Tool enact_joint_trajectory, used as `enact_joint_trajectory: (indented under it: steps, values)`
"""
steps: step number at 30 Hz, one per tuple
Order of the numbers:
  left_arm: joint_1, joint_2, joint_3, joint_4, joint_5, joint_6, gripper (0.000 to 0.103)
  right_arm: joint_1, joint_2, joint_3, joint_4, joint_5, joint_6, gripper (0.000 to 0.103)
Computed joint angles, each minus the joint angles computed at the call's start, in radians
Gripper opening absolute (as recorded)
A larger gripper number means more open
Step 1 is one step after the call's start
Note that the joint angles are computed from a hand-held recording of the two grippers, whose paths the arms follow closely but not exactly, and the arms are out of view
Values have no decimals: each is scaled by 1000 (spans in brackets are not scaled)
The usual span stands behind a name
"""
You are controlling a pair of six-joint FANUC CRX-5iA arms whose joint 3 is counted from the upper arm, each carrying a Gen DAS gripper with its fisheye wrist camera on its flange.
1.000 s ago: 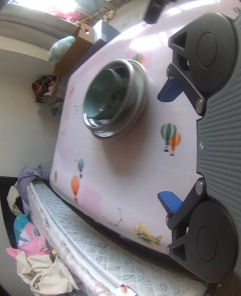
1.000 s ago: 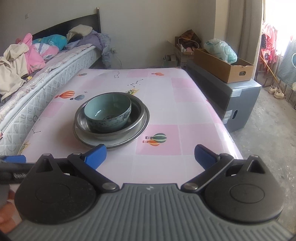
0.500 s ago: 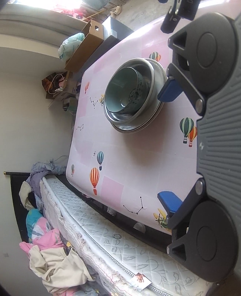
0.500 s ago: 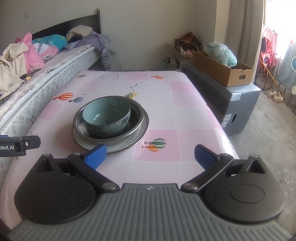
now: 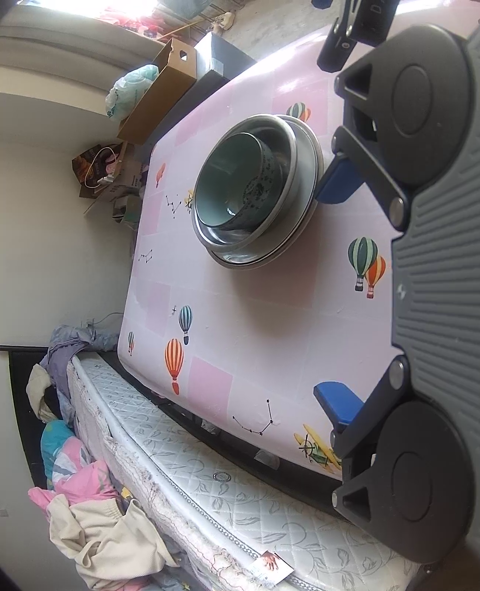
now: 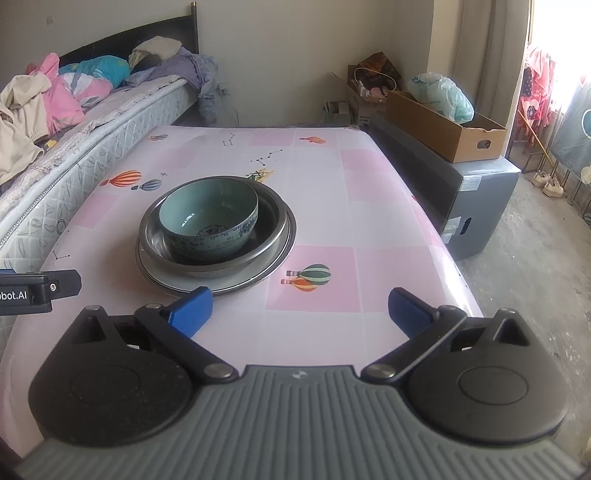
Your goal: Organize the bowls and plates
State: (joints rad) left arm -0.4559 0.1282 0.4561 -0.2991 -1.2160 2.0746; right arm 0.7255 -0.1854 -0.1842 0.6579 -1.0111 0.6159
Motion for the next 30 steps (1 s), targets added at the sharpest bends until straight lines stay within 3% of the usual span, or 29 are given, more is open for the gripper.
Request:
enact_joint_trajectory:
  steps: [30]
  values:
    - [-3, 5, 8, 5, -7, -10, 103, -1, 5, 15, -23, -14, 18, 102]
